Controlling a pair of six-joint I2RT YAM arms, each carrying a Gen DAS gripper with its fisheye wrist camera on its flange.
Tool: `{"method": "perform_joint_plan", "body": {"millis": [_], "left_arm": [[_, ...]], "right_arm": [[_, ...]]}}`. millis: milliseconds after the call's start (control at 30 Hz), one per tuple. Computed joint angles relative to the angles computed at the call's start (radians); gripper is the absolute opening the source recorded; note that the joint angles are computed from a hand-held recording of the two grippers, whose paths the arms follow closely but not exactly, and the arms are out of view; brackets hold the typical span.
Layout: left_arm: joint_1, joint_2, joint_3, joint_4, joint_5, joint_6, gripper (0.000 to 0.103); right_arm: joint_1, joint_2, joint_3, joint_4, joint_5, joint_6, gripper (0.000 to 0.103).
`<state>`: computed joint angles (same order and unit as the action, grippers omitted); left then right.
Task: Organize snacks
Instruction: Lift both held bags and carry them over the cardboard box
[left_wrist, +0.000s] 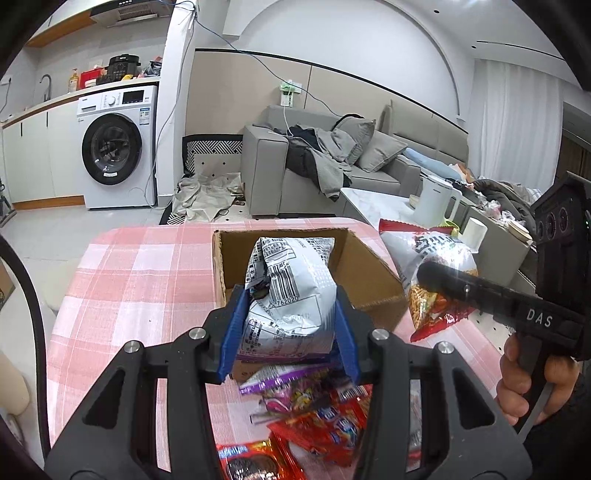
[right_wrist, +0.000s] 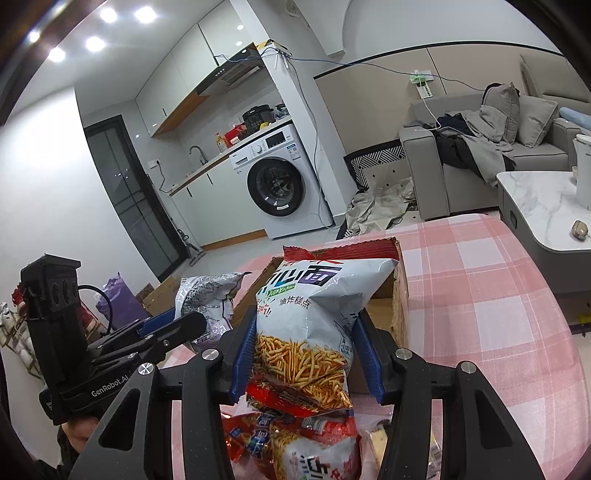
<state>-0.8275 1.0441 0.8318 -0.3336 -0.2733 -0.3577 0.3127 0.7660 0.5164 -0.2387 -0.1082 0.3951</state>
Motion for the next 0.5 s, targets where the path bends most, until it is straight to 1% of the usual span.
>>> {"method": "perform_joint_plan", "body": {"millis": [33,133,167,300,500], "left_arm": [[0.021,0.021,0.002,0.019,0.019,0.01,0.042],[0.032,0.051,0.018,0.035,0.025,0.02,0.042],[0.04,0.072,0.029,0.044,0.028,0.024,0.042],[0.094,0.146,0.052,0.093,0.081,0.045,0.042],[0.134,0.238,0.062,0.154,0.1,0.067,0.042]], "right_arm": [[-0.004,0.019,0.005,0.014,-0.006,0.001,0.05],[-0.023,0.091,0.024,0.058,-0.035,0.005,0.05],[-0.028,0.095,0.011,0.073,-0.04,0.004,0.05],[-0.05,0.179,0.024,0.127,-0.053,0.006,0.05],[-0.085,0.313,0.057,0.191,-0.066,-0.001,0.05]]}}
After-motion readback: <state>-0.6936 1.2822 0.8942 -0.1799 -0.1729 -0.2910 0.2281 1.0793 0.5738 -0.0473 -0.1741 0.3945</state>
